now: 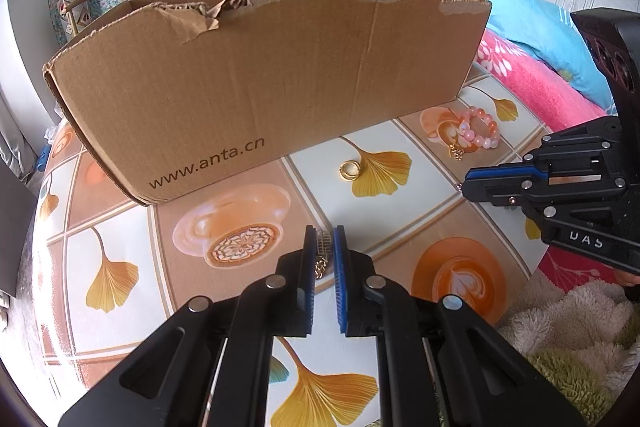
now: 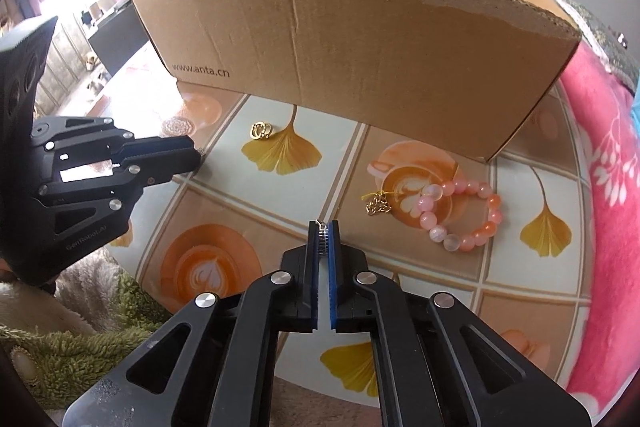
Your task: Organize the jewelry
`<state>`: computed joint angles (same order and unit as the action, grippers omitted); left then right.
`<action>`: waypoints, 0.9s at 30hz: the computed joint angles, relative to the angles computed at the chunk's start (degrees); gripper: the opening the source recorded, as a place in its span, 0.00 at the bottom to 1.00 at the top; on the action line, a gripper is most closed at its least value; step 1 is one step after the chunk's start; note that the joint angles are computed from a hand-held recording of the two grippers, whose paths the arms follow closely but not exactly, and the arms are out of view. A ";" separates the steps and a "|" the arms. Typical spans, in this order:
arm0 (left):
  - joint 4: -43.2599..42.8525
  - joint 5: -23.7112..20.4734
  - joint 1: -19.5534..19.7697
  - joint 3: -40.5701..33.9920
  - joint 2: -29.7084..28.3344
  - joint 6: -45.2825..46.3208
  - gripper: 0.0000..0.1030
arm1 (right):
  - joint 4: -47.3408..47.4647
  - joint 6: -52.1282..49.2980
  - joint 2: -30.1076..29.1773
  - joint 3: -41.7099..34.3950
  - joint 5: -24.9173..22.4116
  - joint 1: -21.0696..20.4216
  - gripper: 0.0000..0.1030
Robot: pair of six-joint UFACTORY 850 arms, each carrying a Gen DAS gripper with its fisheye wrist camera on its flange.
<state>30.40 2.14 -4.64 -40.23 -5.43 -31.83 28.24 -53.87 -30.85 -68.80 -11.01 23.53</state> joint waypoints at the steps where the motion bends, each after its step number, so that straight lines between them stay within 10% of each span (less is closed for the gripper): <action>1: -0.41 0.03 0.01 0.03 0.03 0.41 0.08 | 0.65 -0.36 0.06 -0.11 -0.53 -0.11 0.00; 27: -2.50 0.27 0.02 0.07 -0.07 2.43 0.08 | -15.43 15.12 -2.23 -2.60 -2.45 1.18 0.14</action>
<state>27.90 2.41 -4.62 -40.16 -5.51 -29.40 12.80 -38.75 -33.09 -71.40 -13.46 24.72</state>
